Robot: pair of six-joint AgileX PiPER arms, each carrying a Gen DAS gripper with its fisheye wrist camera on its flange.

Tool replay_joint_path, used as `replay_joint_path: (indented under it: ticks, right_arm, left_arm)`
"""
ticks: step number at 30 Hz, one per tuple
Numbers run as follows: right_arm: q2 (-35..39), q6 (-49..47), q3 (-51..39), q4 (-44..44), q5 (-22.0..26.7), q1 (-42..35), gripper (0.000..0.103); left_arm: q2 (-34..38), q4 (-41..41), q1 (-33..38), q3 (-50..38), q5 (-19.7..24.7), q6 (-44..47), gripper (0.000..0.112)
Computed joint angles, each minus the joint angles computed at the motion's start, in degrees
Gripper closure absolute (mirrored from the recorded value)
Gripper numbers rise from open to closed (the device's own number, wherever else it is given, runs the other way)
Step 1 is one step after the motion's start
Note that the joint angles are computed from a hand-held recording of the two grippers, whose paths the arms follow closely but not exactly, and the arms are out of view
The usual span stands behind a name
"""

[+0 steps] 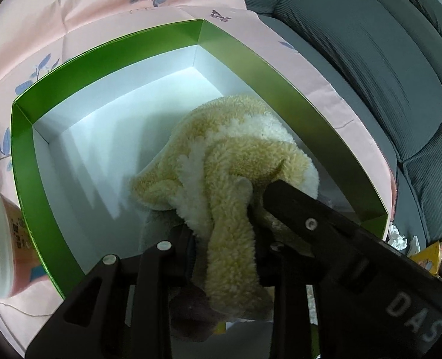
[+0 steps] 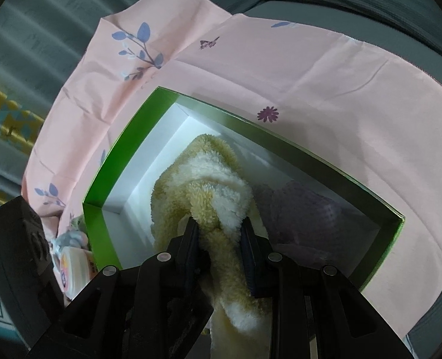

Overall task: Organize soft objects
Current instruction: 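Carry the yellow towel with the right gripper into the green box, then open the right gripper to release the towel and withdraw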

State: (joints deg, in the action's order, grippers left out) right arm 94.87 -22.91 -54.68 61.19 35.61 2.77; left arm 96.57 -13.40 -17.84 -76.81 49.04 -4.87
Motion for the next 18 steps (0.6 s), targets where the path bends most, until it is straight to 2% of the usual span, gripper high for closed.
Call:
replay_joint_path:
  ticks: [5,10,14,16,17,18]
  right_arm:
    - [-2.1,8.0,-0.3,-7.7,-1.5,1.2,0.075]
    - [-3.8,7.8,0.9,-8.0,-1.3,0.0,0.075]
    - [-6.1,5.7,2.7,-6.1,-1.3,-1.4,0.075]
    - [-7.6,6.9,3.4,-7.3,-1.9,-1.5,0.073]
    - [-8.6,8.7,3.7,-8.9,-2.4,-1.4,0.071]
    - [-9.3,9.4,4.1,-9.5,-2.7,-1.4,0.064]
  left_arm:
    - [0.7,-0.6,0.1,-0.9,1.3,0.0,0.081]
    - [-0.7,-1.3,0.0,0.3,0.2,0.0,0.080]
    - [-3.4,-0.8,0.0,0.8,1.5,-0.3,0.077]
    - [-5.8,-0.4,-0.2,1.6,1.4,0.3,0.073]
    - [-7.2,0.6,-0.4,2.0,1.4,-0.3,0.066]
    - [-8.5,1.6,-0.4,2.4,1.7,-0.8,0.059]
